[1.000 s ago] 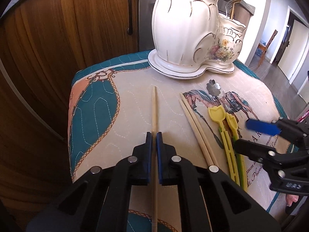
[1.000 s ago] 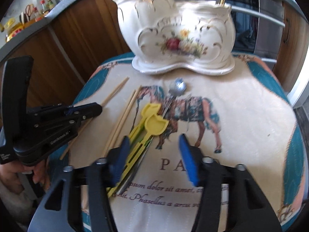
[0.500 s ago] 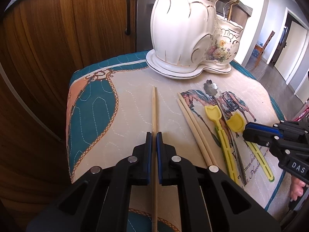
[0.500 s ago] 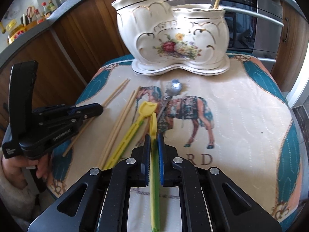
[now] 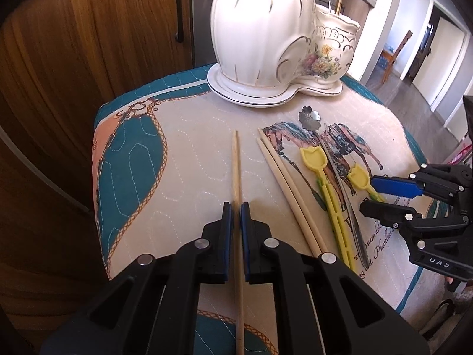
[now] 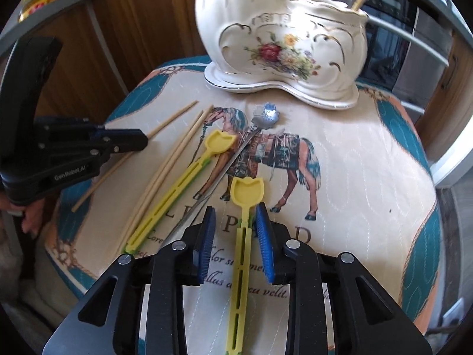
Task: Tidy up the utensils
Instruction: 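Grasp a wooden chopstick with the left tool while the right tool grasps a yellow plastic utensil, then carry the chopstick and yellow utensil up over the ceramic holder pots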
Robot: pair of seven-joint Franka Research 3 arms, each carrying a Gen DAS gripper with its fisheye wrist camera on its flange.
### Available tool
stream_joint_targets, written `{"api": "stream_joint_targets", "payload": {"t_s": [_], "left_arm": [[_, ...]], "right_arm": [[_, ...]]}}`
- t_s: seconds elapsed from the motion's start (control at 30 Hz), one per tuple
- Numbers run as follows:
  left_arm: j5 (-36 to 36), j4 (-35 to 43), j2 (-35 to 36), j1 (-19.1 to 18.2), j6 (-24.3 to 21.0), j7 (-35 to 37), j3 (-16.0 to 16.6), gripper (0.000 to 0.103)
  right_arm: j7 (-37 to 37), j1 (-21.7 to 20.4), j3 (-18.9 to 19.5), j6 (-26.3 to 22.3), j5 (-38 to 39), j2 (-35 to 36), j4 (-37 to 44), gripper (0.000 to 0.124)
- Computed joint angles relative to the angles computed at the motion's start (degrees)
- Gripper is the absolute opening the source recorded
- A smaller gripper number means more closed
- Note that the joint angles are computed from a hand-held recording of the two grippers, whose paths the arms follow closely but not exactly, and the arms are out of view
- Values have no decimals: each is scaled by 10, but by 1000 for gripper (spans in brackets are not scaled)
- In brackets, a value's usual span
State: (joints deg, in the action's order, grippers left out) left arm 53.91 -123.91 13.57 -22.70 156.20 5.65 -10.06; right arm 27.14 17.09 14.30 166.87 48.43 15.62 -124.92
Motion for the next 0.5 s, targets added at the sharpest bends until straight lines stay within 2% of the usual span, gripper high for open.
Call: {"api": "stream_joint_targets", "payload": {"t_s": [0.1,0.13,0.2,0.27,0.33,0.4,0.5], "left_arm": [[-11,6,5,5,8,16,0,20],[-7,7,8,4,16,12,2,25],[10,17,14,-4,9,1,8,28],[29,27,20,-14,-15,-6,11,25],[42,34,22,-21,-42,-12,11,5],[46,26,18,-14,-27,-18,10,5],[72,14,7,-13,-17,-44,14,5]], "right_arm": [[-17,-6,6,4,8,3,3,12],[-21,-7,7,2,12,4,5,12],[-40,-14,13,0,33,4,6,11],[-57,-18,16,-2,52,3,7,11],[-82,-22,20,-2,78,-1,8,11],[-106,-23,21,-3,106,-4,9,11],[-175,-37,26,-24,193,-13,21,11]]}}
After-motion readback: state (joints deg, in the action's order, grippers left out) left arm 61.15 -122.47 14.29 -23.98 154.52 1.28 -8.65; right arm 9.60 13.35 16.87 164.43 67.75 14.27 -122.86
